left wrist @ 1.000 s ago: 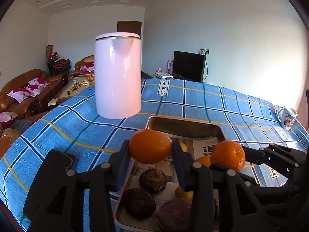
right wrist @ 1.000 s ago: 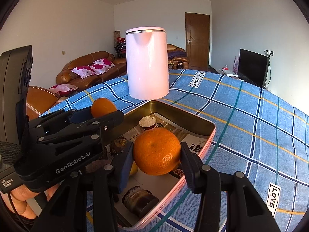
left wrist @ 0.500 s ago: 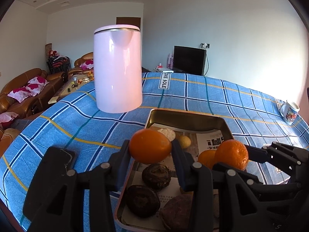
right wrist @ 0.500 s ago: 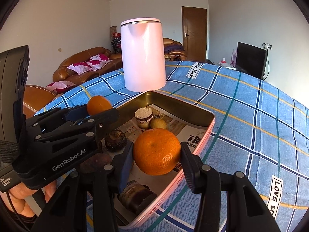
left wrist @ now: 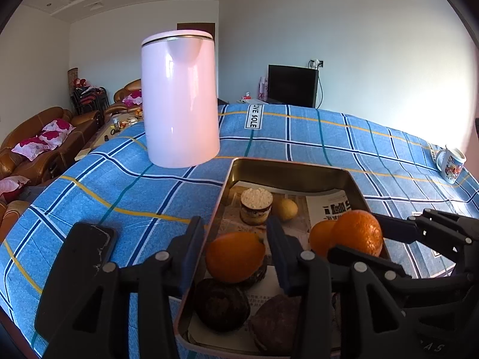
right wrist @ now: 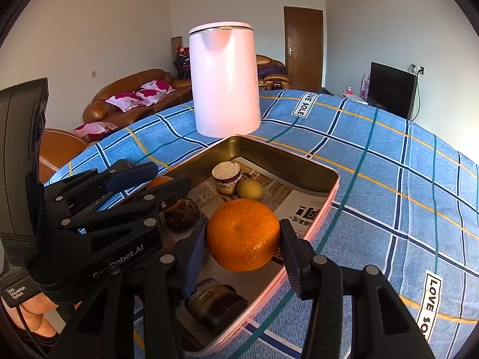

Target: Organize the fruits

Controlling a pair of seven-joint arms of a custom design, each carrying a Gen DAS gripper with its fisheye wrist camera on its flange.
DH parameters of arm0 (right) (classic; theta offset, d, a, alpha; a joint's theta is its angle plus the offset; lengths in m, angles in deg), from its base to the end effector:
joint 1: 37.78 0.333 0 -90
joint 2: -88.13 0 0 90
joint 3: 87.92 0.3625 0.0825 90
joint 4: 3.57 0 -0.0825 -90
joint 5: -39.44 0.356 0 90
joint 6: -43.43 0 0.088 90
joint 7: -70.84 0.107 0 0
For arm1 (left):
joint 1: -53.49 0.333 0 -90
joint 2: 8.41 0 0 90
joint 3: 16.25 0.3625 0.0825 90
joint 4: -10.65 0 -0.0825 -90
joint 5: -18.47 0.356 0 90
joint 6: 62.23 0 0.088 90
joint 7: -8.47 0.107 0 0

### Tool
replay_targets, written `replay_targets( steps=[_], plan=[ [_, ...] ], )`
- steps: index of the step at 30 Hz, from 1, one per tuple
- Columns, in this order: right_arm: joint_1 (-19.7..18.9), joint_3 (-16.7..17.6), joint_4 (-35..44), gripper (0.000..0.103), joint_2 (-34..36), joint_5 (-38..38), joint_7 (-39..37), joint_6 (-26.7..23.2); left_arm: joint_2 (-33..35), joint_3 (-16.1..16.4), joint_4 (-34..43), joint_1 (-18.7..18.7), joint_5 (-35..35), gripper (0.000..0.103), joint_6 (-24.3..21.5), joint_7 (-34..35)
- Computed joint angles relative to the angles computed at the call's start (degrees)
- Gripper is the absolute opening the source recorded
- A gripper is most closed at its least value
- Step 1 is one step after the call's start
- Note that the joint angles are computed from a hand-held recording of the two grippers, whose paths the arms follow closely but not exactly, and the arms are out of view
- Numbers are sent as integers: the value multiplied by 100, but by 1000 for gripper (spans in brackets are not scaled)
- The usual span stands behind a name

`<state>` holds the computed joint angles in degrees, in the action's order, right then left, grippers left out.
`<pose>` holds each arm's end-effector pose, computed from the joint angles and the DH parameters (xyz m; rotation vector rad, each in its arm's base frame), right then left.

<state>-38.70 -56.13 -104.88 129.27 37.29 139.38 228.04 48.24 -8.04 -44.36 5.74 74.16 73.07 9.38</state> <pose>0.6595 0.2898 0.3564 -2.0764 0.9916 -0.4038 0.6138 -0.5660 0.3561 -1.7561 1.4582 -0.8166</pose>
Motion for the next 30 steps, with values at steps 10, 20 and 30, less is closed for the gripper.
replay_targets(
  steps=[10,20,30],
  plan=[
    [-304,240,-315,66,-91,-191,193,402,-410,98,-632,-194,555,83,-73,-716],
    [-357,-147,-1017,75,-572,-726,988,1081,-634,-22,-913,-320,1269,99,-166,-1288],
    [-37,-1014,-1961,76,-1211,-1013,1630,2210,-500,-140,-529,-461,1519,102,-348,-1179]
  ],
)
